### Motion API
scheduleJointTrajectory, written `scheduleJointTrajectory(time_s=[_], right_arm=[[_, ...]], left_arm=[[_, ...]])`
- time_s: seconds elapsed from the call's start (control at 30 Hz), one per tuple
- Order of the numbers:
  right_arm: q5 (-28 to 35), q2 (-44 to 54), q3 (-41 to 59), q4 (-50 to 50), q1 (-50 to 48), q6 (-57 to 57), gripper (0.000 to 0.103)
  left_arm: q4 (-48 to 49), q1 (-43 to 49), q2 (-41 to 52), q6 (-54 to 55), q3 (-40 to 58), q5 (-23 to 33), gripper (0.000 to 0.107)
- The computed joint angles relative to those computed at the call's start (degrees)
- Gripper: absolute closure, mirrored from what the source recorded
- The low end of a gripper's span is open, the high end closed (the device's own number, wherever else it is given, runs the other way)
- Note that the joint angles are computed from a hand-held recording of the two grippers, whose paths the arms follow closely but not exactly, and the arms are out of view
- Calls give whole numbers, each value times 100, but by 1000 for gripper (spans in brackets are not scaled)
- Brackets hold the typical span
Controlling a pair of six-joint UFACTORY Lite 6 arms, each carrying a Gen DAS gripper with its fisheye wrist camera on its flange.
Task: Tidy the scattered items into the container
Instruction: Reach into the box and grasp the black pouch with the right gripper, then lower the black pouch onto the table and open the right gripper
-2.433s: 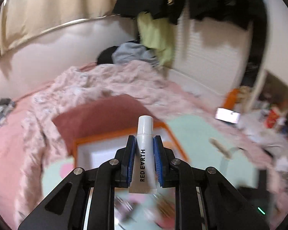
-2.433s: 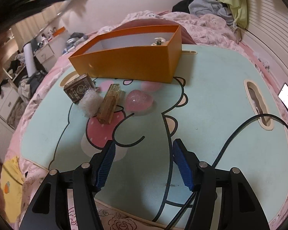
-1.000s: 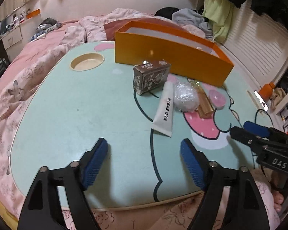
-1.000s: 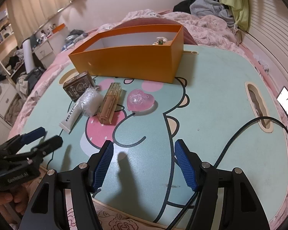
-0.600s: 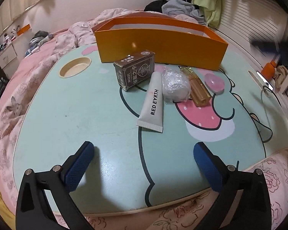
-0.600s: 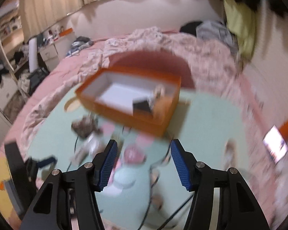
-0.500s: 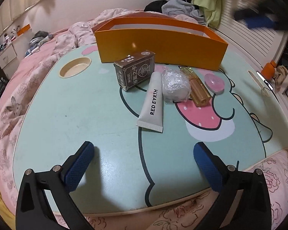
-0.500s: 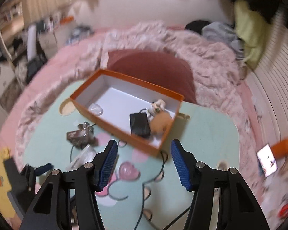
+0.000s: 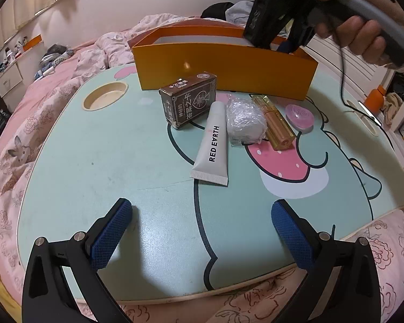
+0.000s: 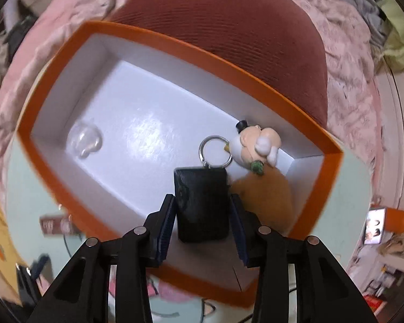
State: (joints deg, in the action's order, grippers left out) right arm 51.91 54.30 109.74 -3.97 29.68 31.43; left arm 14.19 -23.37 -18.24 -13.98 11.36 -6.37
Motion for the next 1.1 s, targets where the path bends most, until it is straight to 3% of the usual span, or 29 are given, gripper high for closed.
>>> scheduleJointTrajectory(time_s=[0.13, 0.3, 0.47, 0.57, 0.63, 0.7, 0.83, 0.97, 1.1], right_arm=[[-533, -176, -484, 1083, -360, -690, 65], [-1434, -1070, -1679, 753, -272, -95, 65], [-2968, -3538, -4106, -1337, 180, 2446, 65], [-3275, -5081, -5450, -2824, 738, 4172, 65], [-3257, -5774, -6104, -3276, 1203, 4914, 65], [-3291, -6019, -6571, -3894, 1731, 5878, 65], [-3202, -5531, -7038, -4938, 2333, 7519, 65], [-3753, -5199, -7418, -6210, 2171, 9143, 64], [-3079, -4919, -7261, -6254, 2523, 9635, 63]], left_arm=[[61, 12, 22, -54, 4, -18, 4], [108, 32, 51, -77, 13, -51, 4], [100, 43, 56, -59, 11, -61, 4], [109, 51, 70, -62, 16, -70, 4], [109, 51, 70, -62, 16, -70, 4], [118, 49, 69, -73, 17, -68, 4], [47, 35, 67, -16, 16, -64, 4], [119, 47, 65, -77, 19, -63, 4], [119, 48, 63, -78, 20, -59, 4]])
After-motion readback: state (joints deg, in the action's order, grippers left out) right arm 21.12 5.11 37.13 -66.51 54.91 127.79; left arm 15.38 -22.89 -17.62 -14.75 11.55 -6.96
